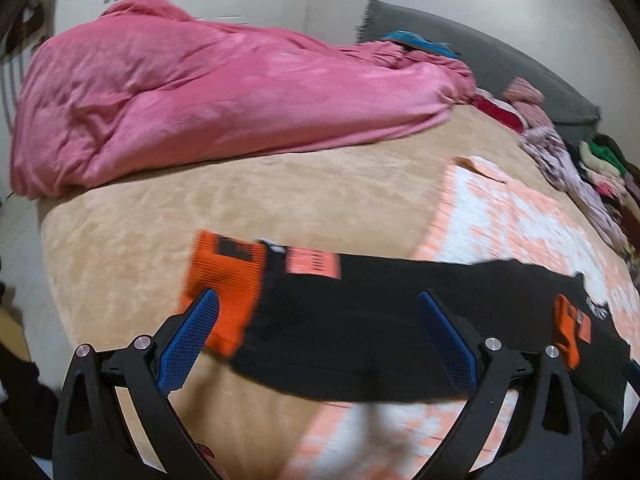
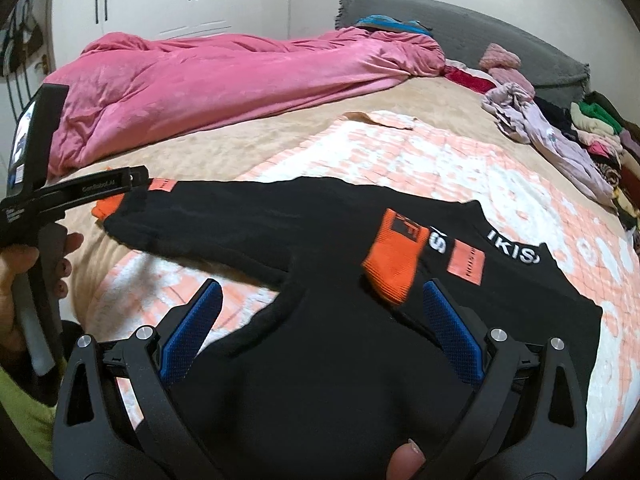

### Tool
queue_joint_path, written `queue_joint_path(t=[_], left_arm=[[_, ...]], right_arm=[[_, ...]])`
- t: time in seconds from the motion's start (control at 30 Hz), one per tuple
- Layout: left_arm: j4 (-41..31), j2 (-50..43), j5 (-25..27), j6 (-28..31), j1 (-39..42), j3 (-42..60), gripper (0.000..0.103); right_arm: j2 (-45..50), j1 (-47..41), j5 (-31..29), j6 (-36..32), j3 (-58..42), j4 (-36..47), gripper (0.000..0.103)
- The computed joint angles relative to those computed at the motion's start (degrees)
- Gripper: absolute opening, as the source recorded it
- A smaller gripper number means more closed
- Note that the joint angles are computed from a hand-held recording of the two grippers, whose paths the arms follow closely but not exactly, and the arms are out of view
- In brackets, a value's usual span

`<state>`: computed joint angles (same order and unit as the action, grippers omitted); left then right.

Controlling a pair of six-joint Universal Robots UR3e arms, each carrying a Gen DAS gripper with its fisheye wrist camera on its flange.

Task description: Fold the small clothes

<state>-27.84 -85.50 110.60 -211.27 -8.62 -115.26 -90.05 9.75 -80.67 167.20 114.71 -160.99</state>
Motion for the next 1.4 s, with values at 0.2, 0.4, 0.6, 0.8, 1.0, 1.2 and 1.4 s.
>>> queue_joint_path(t=[0.2, 0.4, 0.6, 0.8, 1.0, 1.2, 1.4], left_arm=[[-0.74, 5.02, 0.15, -0.01, 7.39, -5.5, 0.098], [0.06, 6.52, -4.96, 1.17, 14.57, -9.94, 0.098], [4.1, 6.23, -10.64, 1.97, 18.42, -13.24, 0.098], [7.65, 5.33, -15.51, 2.7, 20.12, -14.75, 0.068], [10.43, 5.39, -19.6, 3.68, 19.65, -15.13, 0.017], [15.42, 5.7, -20.49, 3.6, 12.57, -12.16, 0.014], [16.68, -1.28, -19.43, 3.75, -0.11, -1.57, 0.014]], right_arm=[[0.42, 1.17, -0.87, 1.18, -0.47, -0.2, 0.094], [1.79, 2.05, -1.41, 2.97, -0.57, -0.6, 0.094], [4.78, 5.12, -0.45, 4.13, -2.21, -0.64, 0.094], [6.34, 7.26, -0.41, 5.17, -2.05, -1.82, 0.094], [3.06, 4.09, 1.51, 6.51, 2.0, -3.03, 0.094], [-3.84, -3.81, 5.86, 7.65, 8.4, -1.44, 0.094], [-14.73, -15.4, 11.27, 5.65, 15.83, 2.72, 0.094]])
